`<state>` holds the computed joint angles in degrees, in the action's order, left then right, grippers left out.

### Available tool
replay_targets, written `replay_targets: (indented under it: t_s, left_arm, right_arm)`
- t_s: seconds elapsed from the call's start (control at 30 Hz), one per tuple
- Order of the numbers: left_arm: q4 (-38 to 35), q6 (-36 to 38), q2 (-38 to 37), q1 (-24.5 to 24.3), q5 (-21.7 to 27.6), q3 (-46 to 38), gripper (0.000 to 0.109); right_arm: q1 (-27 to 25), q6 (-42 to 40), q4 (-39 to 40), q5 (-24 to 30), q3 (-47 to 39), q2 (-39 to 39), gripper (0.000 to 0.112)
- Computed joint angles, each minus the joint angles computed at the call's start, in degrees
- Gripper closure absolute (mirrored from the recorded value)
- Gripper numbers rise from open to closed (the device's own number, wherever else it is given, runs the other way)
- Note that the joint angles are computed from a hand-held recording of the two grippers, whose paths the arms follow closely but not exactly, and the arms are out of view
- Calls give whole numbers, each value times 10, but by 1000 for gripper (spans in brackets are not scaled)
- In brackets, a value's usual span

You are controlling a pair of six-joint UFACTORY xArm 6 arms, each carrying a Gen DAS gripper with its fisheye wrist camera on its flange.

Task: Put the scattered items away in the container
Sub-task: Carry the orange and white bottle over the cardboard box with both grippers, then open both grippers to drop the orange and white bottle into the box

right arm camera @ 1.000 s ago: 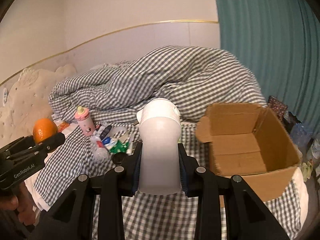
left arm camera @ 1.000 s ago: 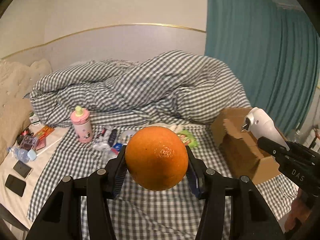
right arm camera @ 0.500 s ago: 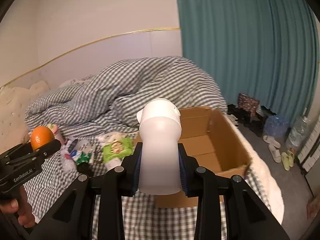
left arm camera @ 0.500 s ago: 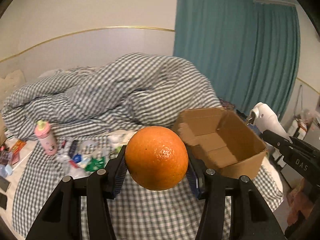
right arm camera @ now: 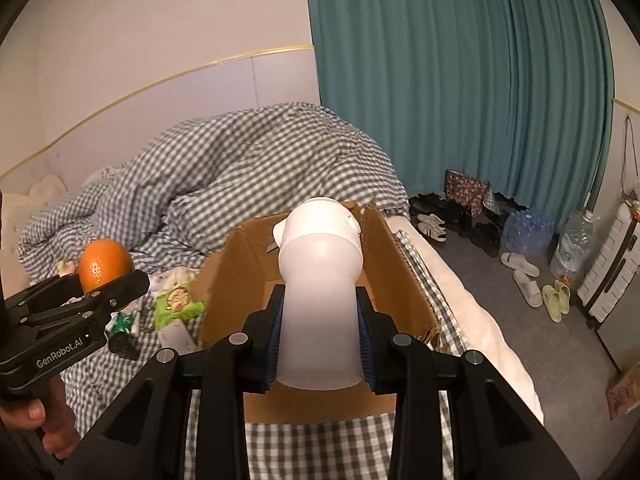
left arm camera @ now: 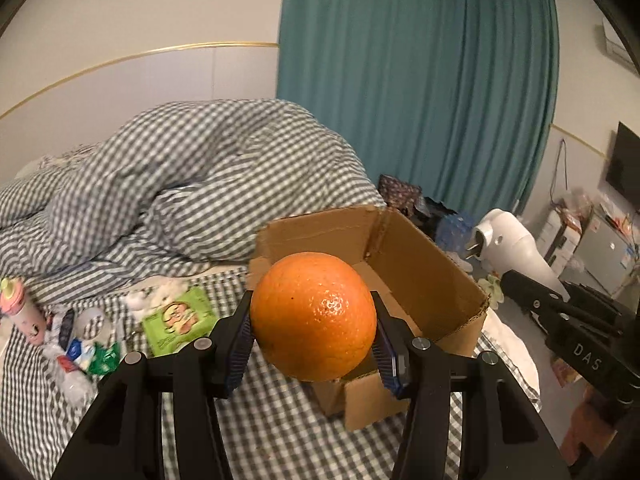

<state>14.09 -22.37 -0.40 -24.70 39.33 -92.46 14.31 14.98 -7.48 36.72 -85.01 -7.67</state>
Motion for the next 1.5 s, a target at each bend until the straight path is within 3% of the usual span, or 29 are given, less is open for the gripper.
replay_targets:
  t_s: [0.23, 0.43, 0.83, 0.97, 1.0, 1.03, 1.1, 1.23, 1.5]
  left_arm:
    - [-41, 41, 86, -4, 35, -96, 55]
    - [-97, 87, 162, 4, 98, -182, 55]
    - [-194, 118, 390, 18, 366, -500, 54]
    - [-179, 131, 375, 9, 351, -472, 52]
    - [-175, 134, 358, 7, 329, -443, 43]
    - [-170, 136, 340, 5, 306, -414, 28]
    - [-151, 136, 299, 0, 248, -352, 16]
    - [-101, 124, 247, -4, 173, -282, 11]
    - [-76, 108, 211, 9, 133, -253, 10]
  right_arm:
    - [-25, -72, 67, 41, -57, 61, 81]
    - [-35, -74, 61, 56, -85, 94, 81]
    - [-36, -79, 55, 79, -133, 146, 81]
    - [-38, -82, 58, 81, -139, 154, 81]
    - [-38, -84, 59, 81, -140, 155, 81]
    - [-37, -83, 59, 81, -140, 156, 82]
    - [-36, -85, 59, 83, -146, 161, 82]
    - [-33, -84, 58, 87, -153, 167, 83]
    - [-19, -69, 55, 72, -147, 155, 83]
